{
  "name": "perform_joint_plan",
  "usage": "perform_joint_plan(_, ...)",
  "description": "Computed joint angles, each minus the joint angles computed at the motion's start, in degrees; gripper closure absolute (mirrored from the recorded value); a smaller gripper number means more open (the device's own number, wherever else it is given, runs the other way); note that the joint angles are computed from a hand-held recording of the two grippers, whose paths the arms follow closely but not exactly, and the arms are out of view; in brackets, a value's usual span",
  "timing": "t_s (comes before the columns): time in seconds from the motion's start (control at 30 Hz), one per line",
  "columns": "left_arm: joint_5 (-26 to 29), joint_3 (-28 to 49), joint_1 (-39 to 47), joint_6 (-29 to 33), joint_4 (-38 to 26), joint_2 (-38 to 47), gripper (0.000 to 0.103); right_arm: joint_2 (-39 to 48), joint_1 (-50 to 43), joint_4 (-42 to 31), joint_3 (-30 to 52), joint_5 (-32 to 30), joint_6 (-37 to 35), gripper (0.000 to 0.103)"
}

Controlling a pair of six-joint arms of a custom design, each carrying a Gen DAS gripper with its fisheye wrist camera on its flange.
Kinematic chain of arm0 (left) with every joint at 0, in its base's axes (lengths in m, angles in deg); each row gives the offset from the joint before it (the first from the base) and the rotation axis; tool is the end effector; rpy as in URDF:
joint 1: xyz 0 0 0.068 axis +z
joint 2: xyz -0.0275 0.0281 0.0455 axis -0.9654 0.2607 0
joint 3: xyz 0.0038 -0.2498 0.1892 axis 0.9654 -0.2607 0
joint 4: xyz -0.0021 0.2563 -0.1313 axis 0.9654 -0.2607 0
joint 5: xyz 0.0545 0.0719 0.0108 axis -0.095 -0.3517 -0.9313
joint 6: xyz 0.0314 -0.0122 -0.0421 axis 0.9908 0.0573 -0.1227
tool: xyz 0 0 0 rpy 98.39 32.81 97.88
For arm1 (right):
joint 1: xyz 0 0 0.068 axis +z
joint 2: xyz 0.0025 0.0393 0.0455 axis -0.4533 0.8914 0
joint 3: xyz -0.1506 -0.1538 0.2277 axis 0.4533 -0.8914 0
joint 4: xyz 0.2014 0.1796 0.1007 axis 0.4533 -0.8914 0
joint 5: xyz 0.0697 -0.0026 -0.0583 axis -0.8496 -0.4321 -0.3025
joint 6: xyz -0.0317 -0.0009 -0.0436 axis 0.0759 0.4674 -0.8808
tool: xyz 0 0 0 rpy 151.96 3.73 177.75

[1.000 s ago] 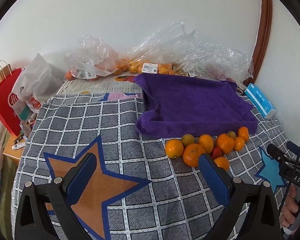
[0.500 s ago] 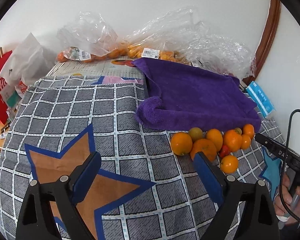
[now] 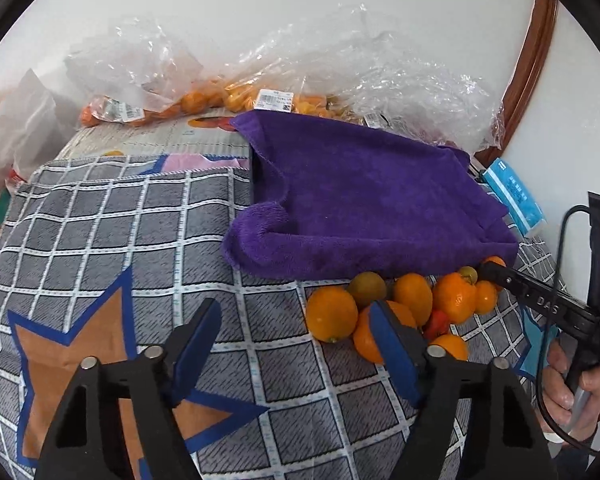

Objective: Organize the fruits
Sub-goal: 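Move both tools down toward the row of oranges beside the purple towel, then close the right tool on a large orange while the left tool grasps another orange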

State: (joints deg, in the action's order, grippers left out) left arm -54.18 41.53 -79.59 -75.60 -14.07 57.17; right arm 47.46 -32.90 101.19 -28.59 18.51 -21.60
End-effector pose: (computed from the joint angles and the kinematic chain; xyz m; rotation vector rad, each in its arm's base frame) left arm 0.3171 -0.0359 0.1408 0.2553 2.4360 -0.3706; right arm 0.2836 -0.0271 0.1083 0.3043 2.3768 0.1177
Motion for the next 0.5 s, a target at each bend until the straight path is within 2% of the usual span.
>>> perform_joint_plan(0.13,1.5,2.0,-0.7,-0.7,-0.7,2.5,0.043,-1.7,-0.1,-0.7,-1.1,0.9,-1.1,0.064)
perform_joint_plan(0.2,1.3,2.8,-1.2,-0.8,-1.1,3.9,0.054,-3.3,-0.5,-0.3,-2.6,1.3,-1.3,0.064)
perform_joint_plan(0.23,1.6,3.2,-1.3,-1.0,-1.4,4.5,0.056,-4.2,-1.1,0.1,-3.6,0.5,-1.2,0.064)
perform_joint_plan(0.33,6.9,3.8,0.0,-1.6,-1.9,5.5,0.074,-6.7,-2.7,-0.8,-5.8,-1.8,-1.3,0.064)
perform_joint_plan(0.5,5.9,3.3,0.6,-1.6,-2.5,4.3,0.073,-8.4,-2.9,-2.2,-7.1,-1.3,-3.3,0.064)
